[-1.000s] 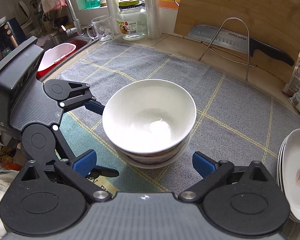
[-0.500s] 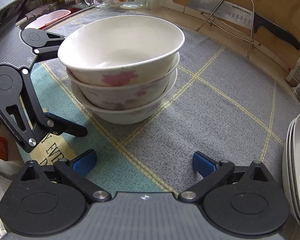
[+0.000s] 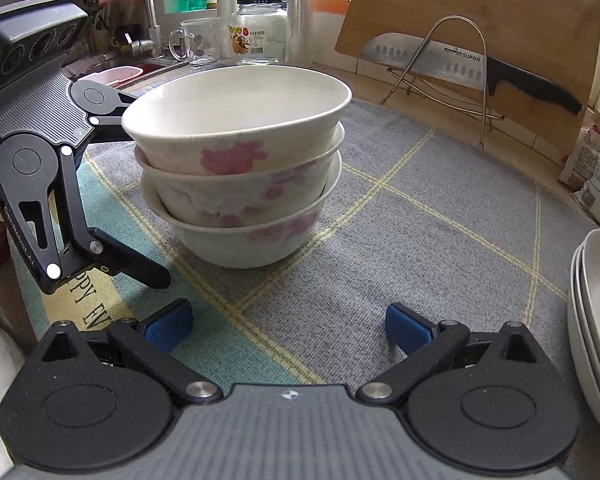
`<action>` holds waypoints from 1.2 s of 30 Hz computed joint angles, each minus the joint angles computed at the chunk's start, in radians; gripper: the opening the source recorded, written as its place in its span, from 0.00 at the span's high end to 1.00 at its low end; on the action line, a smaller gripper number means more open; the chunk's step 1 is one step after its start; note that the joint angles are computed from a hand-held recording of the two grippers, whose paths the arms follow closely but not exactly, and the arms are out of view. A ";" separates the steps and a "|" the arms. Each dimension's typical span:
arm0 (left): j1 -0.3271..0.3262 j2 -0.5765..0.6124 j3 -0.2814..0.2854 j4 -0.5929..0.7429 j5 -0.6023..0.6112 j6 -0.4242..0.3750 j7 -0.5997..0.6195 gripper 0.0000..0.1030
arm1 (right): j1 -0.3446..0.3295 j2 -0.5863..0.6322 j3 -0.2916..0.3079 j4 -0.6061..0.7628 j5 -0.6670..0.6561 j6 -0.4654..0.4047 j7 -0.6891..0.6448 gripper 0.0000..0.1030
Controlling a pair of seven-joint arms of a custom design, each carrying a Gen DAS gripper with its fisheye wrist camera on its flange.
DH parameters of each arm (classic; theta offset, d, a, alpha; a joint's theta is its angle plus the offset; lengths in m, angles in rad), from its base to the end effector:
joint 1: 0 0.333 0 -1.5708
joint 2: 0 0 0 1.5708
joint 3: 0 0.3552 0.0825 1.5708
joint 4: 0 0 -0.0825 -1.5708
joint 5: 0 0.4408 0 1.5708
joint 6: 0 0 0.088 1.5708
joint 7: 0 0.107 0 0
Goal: Organize plates and bowls
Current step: 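Grip the three-bowl stack from both sides with both tools and lift it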
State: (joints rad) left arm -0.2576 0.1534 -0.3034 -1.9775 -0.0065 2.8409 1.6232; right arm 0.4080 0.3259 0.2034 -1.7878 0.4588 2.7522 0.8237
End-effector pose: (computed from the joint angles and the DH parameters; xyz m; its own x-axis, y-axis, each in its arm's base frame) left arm 0.5881 -0.3581 0.4879 -0.5594 -0.8287 0.0167 -0.6303 0.4122 -0.6578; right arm 0.6278 0.3991 0.4522 0.8144 -0.5801 0.0126 -0.4302 -0.6182 -0.6579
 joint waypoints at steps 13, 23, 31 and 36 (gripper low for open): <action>0.136 0.040 -0.096 0.109 -0.619 -0.144 0.798 0.03 | 0.035 0.087 -0.016 0.203 -0.108 -0.182 0.015 0.00; 0.114 0.062 -0.059 0.160 -0.685 -0.248 0.935 0.16 | 0.035 0.148 -0.018 0.331 -0.134 -0.325 -0.065 0.09; 0.108 0.084 -0.046 0.200 -0.652 -0.306 0.945 0.19 | 0.022 0.169 -0.010 0.385 -0.096 -0.404 -0.127 0.12; 0.113 0.093 -0.046 0.217 -0.643 -0.336 0.949 0.19 | 0.017 0.188 -0.012 0.427 -0.074 -0.460 -0.139 0.12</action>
State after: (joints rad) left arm -0.1450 0.2462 -0.3490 -1.7602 -0.6498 2.5047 2.5717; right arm 0.4254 0.5138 0.1911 -1.3606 0.3846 2.2918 0.6843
